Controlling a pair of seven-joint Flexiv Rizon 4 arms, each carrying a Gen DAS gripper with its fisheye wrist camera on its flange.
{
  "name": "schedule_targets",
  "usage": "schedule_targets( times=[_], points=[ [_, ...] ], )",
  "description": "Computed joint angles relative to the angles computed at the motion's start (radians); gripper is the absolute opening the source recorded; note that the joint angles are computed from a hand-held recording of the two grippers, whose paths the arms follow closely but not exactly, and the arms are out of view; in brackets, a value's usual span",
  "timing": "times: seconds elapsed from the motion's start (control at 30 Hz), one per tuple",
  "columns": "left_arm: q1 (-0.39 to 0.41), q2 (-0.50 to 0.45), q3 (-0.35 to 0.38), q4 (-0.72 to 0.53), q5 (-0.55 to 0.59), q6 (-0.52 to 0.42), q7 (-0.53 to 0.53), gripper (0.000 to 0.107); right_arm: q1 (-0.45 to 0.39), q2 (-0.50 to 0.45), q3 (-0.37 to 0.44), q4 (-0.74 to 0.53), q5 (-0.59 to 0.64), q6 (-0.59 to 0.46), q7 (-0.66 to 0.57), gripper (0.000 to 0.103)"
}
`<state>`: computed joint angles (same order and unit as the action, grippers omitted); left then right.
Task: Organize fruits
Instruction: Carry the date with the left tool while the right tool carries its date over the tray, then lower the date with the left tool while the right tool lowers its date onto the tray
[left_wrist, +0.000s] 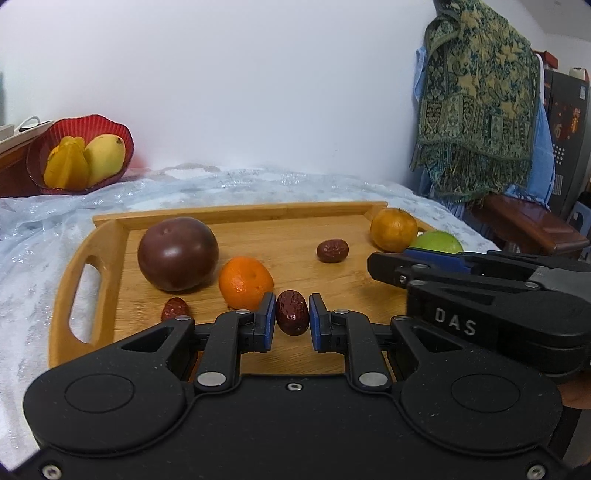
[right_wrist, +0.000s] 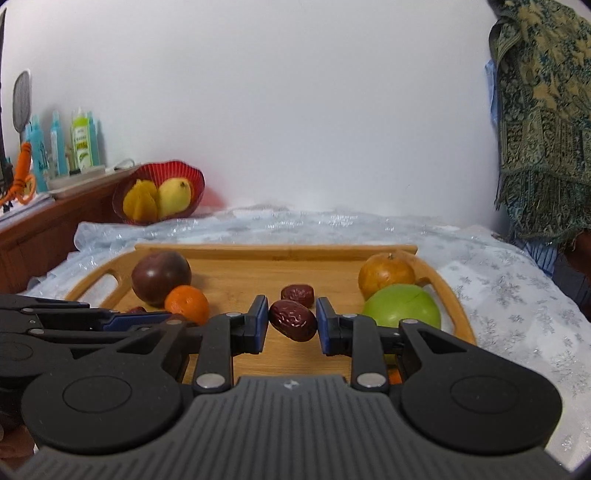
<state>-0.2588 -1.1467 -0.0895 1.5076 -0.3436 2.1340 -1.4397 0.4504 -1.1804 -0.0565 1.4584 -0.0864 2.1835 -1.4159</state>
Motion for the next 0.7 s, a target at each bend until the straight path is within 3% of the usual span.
schedule_targets(
  times=[0.3, 0.7],
  points=[
    [-0.025, -0.011, 0.024, -0.018, -0.039, -0.019, 0.015, 0.018, 0.007, -0.006, -0.009, -0.023, 0.010, -0.068, 0.036, 0.033],
    [-0.005, -0.011, 0.004, -0.016, -0.007, -0.021, 0.020, 0.018, 0.044, -0.009, -0.050, -0.026, 0.044, -0.105, 0.042, 0.033]
  ],
)
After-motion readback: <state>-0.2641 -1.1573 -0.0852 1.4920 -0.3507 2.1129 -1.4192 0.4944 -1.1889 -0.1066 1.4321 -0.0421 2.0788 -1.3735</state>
